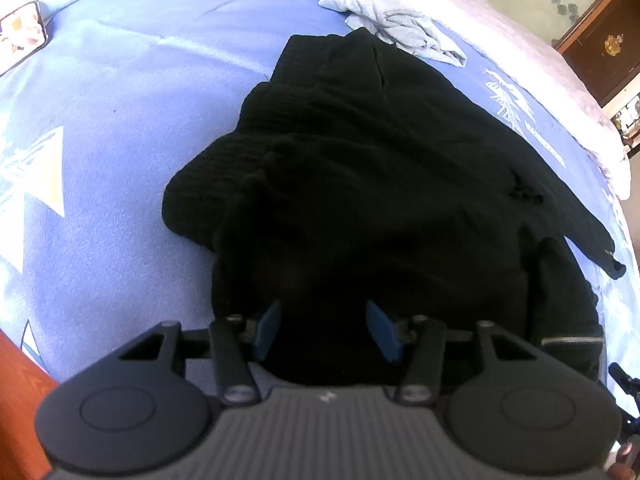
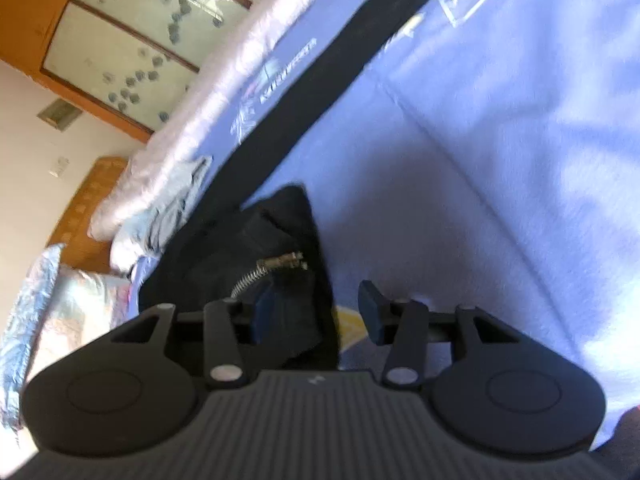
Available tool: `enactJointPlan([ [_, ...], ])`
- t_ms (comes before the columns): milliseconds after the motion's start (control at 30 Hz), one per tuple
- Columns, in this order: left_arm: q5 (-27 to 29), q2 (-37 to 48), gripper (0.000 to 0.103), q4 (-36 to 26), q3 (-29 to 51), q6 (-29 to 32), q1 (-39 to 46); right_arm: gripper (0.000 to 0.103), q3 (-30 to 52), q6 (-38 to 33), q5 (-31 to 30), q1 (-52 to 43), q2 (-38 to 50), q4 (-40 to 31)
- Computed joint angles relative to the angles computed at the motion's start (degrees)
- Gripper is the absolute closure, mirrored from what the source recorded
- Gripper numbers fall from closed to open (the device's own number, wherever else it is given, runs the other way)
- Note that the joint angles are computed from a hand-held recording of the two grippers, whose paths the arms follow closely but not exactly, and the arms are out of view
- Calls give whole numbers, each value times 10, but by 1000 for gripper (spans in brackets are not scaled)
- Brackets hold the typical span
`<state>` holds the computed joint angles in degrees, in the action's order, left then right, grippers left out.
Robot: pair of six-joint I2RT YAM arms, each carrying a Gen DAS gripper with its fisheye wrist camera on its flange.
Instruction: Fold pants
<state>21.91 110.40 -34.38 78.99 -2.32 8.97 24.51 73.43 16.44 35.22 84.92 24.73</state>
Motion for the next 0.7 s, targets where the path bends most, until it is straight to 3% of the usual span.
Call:
enactJointPlan([
  [100, -2, 0, 53, 2, -1, -1, -2, 53, 22, -37, -8, 13, 14, -8],
  [200, -1, 0, 52, 4, -2, 0, -2, 55, 79, -88, 9, 28, 32, -80],
  [333, -2, 1, 52, 7, -3, 2, -3, 75, 159, -160, 68, 59, 64, -186],
  [433, -5, 2, 52, 2, 1, 1, -6, 77, 175, -198, 67, 42, 73, -203],
  [567, -7, 2, 52, -15, 11, -1, -7, 77, 107, -237, 158, 9, -65, -243],
  [700, -18, -5, 52, -14, 5, 0, -13, 77, 61, -298, 247, -92, -255, -386],
])
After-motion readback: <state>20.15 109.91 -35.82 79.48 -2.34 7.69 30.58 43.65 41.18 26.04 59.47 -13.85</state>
